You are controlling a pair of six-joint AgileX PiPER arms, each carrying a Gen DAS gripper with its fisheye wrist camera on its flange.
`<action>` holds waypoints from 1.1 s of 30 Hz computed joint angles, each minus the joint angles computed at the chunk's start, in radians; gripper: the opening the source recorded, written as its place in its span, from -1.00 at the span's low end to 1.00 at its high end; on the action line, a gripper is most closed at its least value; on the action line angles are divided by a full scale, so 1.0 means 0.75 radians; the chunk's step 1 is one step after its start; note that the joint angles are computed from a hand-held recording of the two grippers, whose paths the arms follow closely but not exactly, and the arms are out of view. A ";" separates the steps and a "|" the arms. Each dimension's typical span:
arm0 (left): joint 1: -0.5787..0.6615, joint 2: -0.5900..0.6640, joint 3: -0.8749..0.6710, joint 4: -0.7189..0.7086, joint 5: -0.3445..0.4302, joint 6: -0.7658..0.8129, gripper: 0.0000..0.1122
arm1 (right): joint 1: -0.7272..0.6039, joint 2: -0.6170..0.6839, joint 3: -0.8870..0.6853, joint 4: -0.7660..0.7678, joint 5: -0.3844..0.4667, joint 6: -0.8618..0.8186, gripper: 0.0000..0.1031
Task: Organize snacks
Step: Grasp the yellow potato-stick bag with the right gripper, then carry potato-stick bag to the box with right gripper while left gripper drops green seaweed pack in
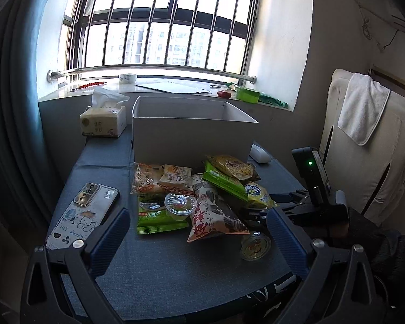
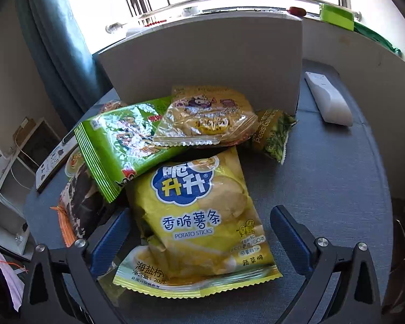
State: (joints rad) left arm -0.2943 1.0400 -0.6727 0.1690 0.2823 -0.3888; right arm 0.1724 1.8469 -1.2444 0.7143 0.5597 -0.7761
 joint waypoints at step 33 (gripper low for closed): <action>-0.260 1.223 -1.250 0.404 0.694 0.126 0.82 | -0.587 -0.577 0.570 0.590 0.331 -0.613 0.13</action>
